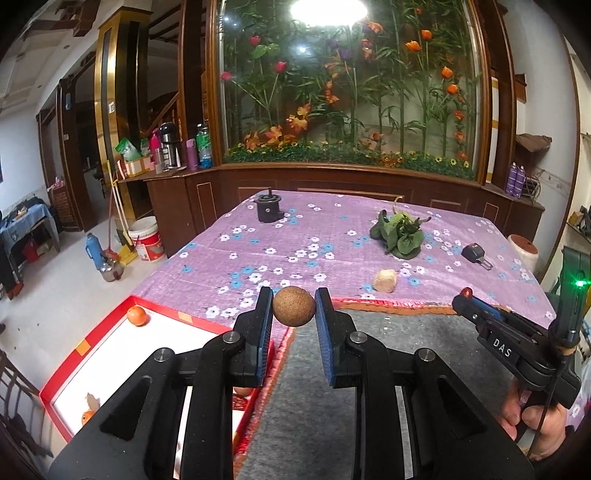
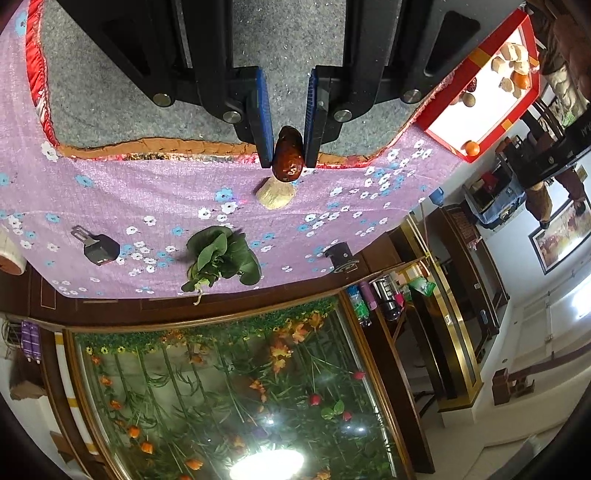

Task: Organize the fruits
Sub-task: 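Carry the brown fruit and red date into the white tray and open both tools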

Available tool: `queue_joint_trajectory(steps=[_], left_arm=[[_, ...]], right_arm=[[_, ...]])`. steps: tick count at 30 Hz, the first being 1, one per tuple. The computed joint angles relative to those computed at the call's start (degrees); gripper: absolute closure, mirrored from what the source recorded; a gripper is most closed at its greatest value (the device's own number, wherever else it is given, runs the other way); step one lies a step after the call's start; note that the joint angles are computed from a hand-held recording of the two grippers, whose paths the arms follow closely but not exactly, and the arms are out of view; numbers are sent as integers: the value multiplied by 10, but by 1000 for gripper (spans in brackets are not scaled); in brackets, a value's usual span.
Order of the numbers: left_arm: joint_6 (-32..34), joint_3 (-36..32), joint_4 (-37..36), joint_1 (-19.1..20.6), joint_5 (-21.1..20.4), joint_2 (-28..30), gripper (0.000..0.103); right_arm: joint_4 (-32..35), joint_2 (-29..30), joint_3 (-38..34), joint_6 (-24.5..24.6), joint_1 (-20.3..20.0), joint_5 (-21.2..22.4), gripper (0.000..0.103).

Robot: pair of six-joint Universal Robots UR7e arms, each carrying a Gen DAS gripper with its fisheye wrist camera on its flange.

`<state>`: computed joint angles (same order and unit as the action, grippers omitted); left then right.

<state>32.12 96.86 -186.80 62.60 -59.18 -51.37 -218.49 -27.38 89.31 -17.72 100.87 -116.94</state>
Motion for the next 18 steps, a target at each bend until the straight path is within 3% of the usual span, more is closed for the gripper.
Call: queue_joint_trajectory(steps=[10,18], left_arm=[[-8,-8,20,23,-16,-22,81],[-20,-9,28,47,-27,-48,81]], right_arm=[[-5,17,-11,-13,25,3,87],[46,57,-63,-1,65,41,88]])
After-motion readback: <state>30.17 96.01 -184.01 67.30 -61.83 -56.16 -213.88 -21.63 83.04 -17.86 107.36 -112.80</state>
